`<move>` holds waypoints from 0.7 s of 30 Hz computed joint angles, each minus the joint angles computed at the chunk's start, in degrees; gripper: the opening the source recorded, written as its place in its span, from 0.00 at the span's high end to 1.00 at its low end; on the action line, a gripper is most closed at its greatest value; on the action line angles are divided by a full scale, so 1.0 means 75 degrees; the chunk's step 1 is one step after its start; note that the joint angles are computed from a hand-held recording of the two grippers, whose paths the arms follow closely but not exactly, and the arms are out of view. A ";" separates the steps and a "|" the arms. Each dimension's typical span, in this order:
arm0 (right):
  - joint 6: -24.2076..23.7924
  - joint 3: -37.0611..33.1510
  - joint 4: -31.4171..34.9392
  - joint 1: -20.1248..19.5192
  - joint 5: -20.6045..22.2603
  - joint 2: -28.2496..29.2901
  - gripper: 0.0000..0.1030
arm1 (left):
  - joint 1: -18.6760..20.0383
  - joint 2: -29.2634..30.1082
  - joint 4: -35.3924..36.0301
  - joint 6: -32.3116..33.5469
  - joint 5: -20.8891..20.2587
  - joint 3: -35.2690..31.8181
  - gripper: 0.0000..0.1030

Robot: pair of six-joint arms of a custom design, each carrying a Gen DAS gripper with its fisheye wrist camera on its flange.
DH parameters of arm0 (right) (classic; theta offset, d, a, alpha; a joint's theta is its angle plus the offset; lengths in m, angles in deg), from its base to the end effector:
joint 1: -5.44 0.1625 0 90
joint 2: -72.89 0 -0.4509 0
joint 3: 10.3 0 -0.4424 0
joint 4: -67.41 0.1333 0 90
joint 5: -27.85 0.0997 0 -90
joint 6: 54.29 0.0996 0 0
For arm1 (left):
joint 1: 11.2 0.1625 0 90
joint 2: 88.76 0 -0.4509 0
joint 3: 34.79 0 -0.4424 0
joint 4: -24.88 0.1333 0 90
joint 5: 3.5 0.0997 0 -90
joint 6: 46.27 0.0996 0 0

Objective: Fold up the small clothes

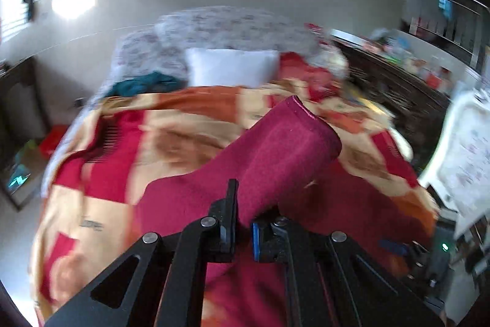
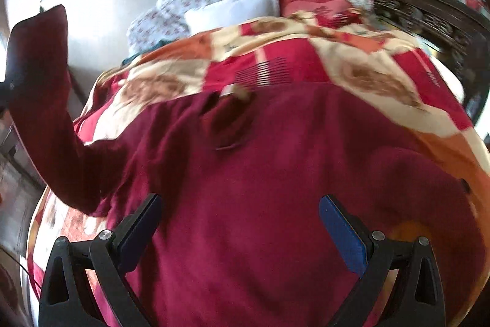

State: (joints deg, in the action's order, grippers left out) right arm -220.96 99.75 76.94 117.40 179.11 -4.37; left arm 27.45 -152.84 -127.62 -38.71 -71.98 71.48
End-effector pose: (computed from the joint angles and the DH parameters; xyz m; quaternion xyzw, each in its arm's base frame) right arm 0.2070 -0.3905 0.2568 -0.1461 -0.8003 0.4727 0.3387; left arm -0.4020 -0.5389 0.2186 0.4469 0.8582 -0.2292 0.1059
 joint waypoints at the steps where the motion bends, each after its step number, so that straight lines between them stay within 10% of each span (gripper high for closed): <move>1: 0.0082 0.0135 -0.0024 -0.0007 0.0047 -0.0169 0.00 | -0.0123 0.0060 0.0025 -0.0074 -0.0196 0.0123 0.93; 13: 0.1093 0.1215 0.0413 -0.0403 0.0209 -0.1593 0.00 | -0.0689 0.1559 -0.0529 -0.0422 -0.0196 0.1294 0.88; 21: 0.0167 0.1022 0.0168 -0.0647 -0.0243 -0.1296 0.00 | -0.0549 0.0392 -0.1486 0.0724 0.0688 0.1939 0.24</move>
